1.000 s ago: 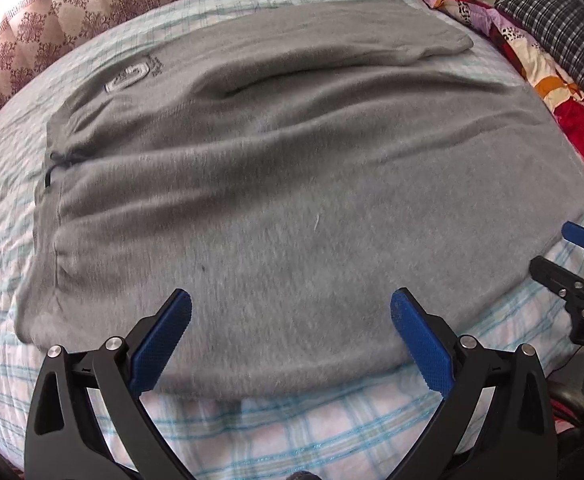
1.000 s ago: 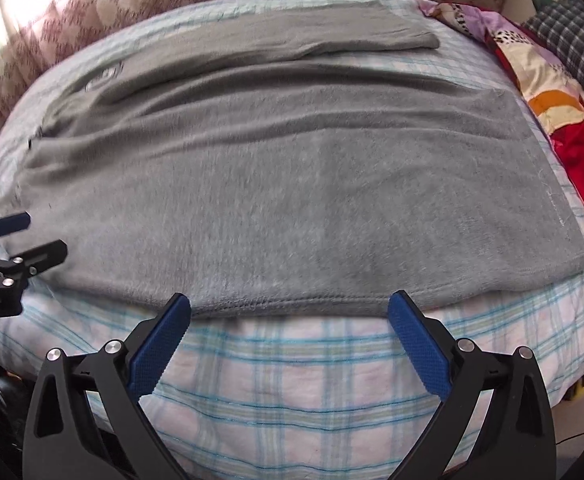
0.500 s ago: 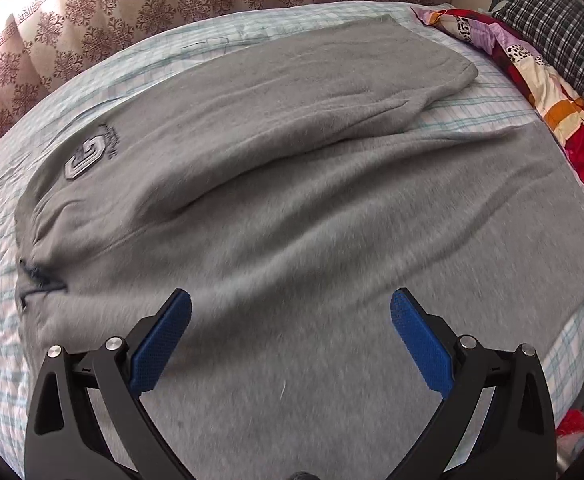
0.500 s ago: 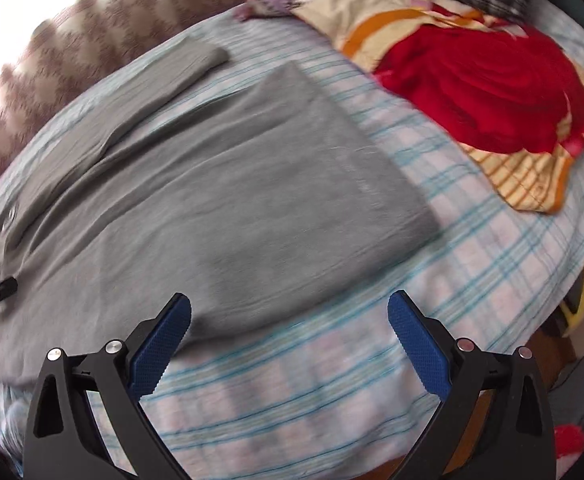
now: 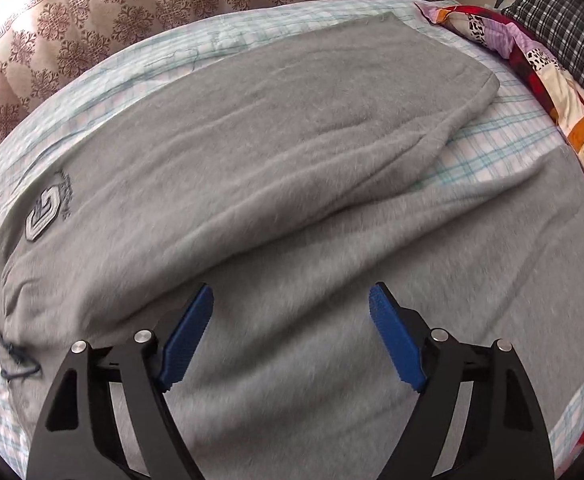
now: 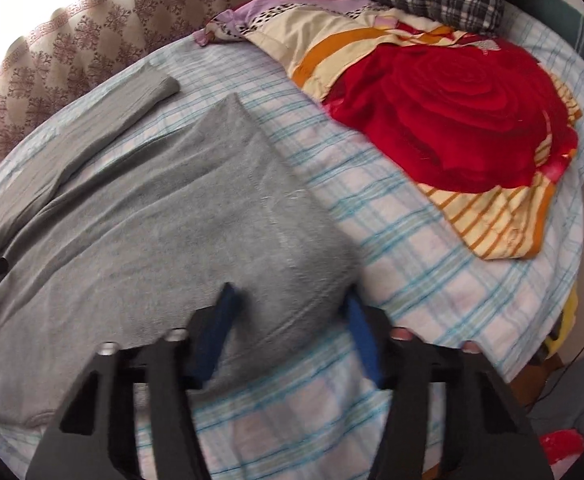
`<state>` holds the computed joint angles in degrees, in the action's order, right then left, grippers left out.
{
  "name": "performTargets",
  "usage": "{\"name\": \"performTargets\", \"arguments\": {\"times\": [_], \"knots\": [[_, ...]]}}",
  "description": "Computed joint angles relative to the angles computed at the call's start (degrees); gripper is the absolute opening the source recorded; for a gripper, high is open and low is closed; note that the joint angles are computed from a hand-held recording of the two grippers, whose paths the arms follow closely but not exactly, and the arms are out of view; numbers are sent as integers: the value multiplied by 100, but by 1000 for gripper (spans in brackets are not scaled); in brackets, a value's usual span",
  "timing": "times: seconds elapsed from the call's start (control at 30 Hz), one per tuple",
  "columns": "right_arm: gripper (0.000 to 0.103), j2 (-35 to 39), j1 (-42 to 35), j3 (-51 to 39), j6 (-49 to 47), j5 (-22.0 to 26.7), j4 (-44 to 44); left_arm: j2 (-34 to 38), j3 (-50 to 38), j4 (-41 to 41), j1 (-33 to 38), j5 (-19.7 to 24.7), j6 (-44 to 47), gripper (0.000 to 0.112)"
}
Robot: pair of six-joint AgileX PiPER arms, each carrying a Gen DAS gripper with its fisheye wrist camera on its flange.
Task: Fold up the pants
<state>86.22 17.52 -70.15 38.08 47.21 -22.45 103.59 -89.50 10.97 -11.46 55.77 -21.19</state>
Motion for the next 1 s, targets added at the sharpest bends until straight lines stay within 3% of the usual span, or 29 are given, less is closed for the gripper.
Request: {"name": "performTargets", "arguments": {"times": [0.03, 0.13, 0.3, 0.47, 0.57, 0.63, 1.0], "knots": [[26, -61, -98, 19, -100, -40, 112, 77, -100, 10, 0, 11, -5, 82], [22, -186, -130, 34, -206, 44, 78, 364, -466, 154, -13, 76, -74, 82], [22, -272, -34, 130, -98, 273, -156, 826, -895, 606, -70, 145, -148, 82], [23, -241, 70, 165, 74, 314, -354, 1035, -940, 755, -6, -63, -326, 91], [36, -313, -73, 166, -4, 230, -156, 926, -811, 721, -11, -124, -307, 91], [53, -391, 3, 175, 297, 327, -470, 838, -751, 557, 33, -139, -171, 92], [57, -503, 787, -65, 1311, 936, -1867, -396, 582, -68, -4, -573, 283, 93]]}}
